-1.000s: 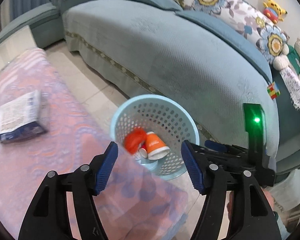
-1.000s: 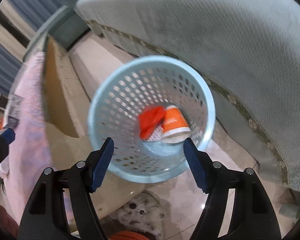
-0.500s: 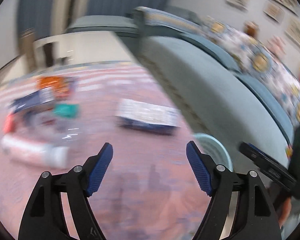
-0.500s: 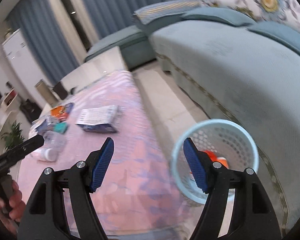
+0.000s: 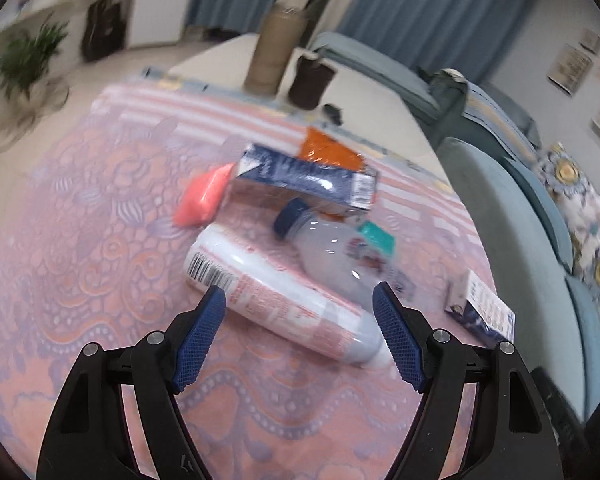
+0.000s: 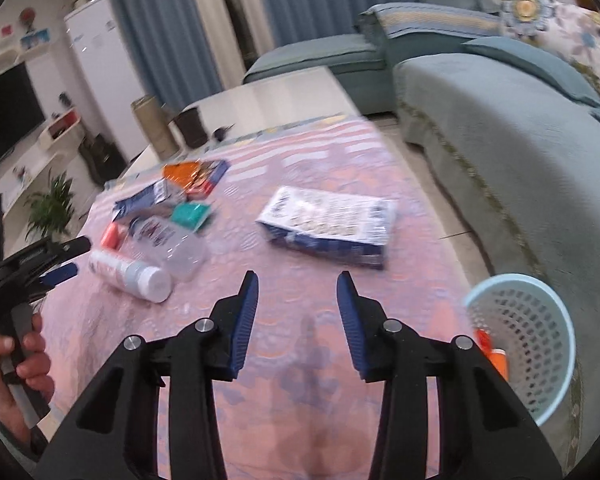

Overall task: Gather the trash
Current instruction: 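Move both tools back over the table toward the bottles, then grasp the white spray can with the left tool while the right tool grasps the milk bottle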

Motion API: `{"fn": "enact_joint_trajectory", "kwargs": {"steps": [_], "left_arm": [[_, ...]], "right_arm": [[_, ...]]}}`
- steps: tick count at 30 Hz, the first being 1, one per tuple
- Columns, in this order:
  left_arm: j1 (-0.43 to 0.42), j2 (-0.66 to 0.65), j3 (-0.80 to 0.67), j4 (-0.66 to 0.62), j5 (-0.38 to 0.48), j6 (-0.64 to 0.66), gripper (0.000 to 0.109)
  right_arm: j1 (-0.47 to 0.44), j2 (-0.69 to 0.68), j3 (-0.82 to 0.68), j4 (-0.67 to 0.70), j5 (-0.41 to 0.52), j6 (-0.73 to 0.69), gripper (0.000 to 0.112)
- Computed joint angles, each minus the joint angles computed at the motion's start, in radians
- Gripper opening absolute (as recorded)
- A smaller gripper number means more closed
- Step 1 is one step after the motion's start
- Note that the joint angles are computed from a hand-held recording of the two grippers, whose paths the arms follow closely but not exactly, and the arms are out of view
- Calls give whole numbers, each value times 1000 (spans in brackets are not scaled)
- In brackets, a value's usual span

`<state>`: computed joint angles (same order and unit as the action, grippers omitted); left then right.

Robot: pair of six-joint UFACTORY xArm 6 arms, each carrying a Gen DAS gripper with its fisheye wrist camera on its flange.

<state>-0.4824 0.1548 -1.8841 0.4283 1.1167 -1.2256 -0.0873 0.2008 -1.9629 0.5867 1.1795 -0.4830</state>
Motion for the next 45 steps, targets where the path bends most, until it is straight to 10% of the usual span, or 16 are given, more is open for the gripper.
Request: {"fn": "enact_joint_trajectory", "kwargs": {"steps": [6,20,36,40,45], "left_arm": [[57,-6,71,-95,-69,-41,75],[61,194,-188,-122,101,-10,73],[63,1,8,-218,44,448,17],[63,-33,55,-239,18,456,18],[78,-33,98,-271,-72,414,45]], "right_arm": [[37,3,10,-10,1,-9,37],[19,30,-10,-13,22,6,38],[158,175,-221,-35,159,-48,41],[228,216,-272,-72,138,-52,48],[272,369,-508,-107,205,0,51]]}}
